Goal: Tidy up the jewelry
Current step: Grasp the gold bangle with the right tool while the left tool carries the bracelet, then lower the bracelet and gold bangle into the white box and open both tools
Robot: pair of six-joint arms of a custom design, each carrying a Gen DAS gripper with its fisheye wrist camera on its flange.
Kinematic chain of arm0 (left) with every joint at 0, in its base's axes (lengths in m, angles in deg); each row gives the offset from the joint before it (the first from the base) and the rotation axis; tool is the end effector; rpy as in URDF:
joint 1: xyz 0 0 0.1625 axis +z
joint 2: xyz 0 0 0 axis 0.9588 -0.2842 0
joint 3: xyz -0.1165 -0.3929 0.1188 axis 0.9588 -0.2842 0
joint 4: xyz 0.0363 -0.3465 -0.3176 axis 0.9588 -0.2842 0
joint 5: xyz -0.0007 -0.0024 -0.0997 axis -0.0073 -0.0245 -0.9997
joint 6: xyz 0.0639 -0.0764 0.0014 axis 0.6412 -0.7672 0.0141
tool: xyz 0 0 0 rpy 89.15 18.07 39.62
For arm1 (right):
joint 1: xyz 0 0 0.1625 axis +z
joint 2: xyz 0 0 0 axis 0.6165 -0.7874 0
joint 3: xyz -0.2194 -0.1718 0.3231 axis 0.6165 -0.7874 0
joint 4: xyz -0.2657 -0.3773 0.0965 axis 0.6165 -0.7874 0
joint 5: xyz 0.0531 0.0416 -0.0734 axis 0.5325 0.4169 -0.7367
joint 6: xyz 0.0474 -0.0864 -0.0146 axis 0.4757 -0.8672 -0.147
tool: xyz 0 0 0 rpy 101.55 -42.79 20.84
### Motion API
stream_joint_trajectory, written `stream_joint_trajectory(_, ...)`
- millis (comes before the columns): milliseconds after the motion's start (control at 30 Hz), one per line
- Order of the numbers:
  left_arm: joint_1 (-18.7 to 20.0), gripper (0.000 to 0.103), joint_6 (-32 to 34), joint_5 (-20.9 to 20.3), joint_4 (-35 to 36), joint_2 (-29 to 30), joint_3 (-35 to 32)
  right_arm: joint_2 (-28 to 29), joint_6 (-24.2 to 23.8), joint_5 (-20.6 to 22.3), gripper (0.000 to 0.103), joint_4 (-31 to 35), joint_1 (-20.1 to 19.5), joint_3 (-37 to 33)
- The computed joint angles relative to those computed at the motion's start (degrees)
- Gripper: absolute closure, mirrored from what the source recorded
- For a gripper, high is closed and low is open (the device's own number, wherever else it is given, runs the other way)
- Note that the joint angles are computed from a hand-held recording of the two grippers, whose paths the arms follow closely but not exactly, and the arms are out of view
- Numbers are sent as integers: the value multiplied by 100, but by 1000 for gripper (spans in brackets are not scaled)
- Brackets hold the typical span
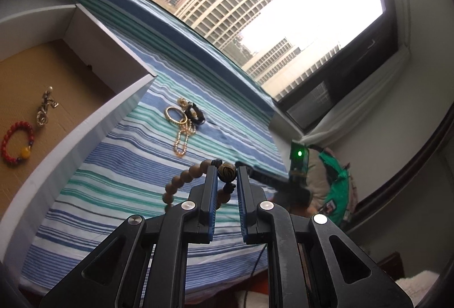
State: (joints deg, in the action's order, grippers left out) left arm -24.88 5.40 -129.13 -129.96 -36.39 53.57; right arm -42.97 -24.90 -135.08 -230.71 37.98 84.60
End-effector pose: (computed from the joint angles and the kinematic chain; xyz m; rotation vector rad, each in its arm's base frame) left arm -0.3071 -0.5355 0.0533 -0.7590 -2.7251 0.4835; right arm -0.0440 -0.5074 0.4043 -0.1602 -2.1804 0.8983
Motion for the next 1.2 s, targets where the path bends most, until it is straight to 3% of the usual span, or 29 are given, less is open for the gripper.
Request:
stream_joint_trajectory(67,17,92,-10,42,-44,-73,64,586,-638,-286,19,-73,278,-656)
stream_joint_trajectory(100,31,92,-33,53,-62,-110,97,861,-862,-321,27,58,356,-1003)
stream_joint_trajectory(133,44,92,-65,64,-64,-140,121,1066,-978,-176,46,428,367,-1338)
stream_joint_trajectory(200,60,92,-145,112,-38,-195,148,1466,-913,175,63,1543,354,-2041)
stream_joint_trajectory(333,85,92,-224,193,11,-363,250,2455,-1430,-164,63,2454,500,-3054)
stream_joint_trajectory(500,117,92,-233,185,33,-580,337,3185,-1624,-874,65,2758,529,-3677)
stream_joint_trajectory(600,129,92,-238,144,-20,-668,363,3215,-1208,-922,65,3040,431,-3778)
stream_joint_trajectory(667,151,92,-244,109,-57,-706,364,3105,-1026,-683,75,3141,361,-3709)
stream_joint_trajectory(700,158,92,-259,109,-51,-731,354,3044,-1049,-644,94,3106,357,-3633)
stream_joint_trajectory(733,169,92,-273,121,-48,-759,348,2988,-1157,-661,98,2922,369,-3520)
stream_joint_trajectory(900,235,92,-338,498,-98,-1096,447,2256,-1123,90,98,2315,437,-2759)
stream_joint_trajectory(1033,268,92,-307,1241,-154,-1437,596,1538,-954,922,98,1912,617,-2141)
stream_joint_trajectory(1200,439,92,-369,2100,-38,-1555,601,1505,-977,1510,98,1802,1179,-2055)
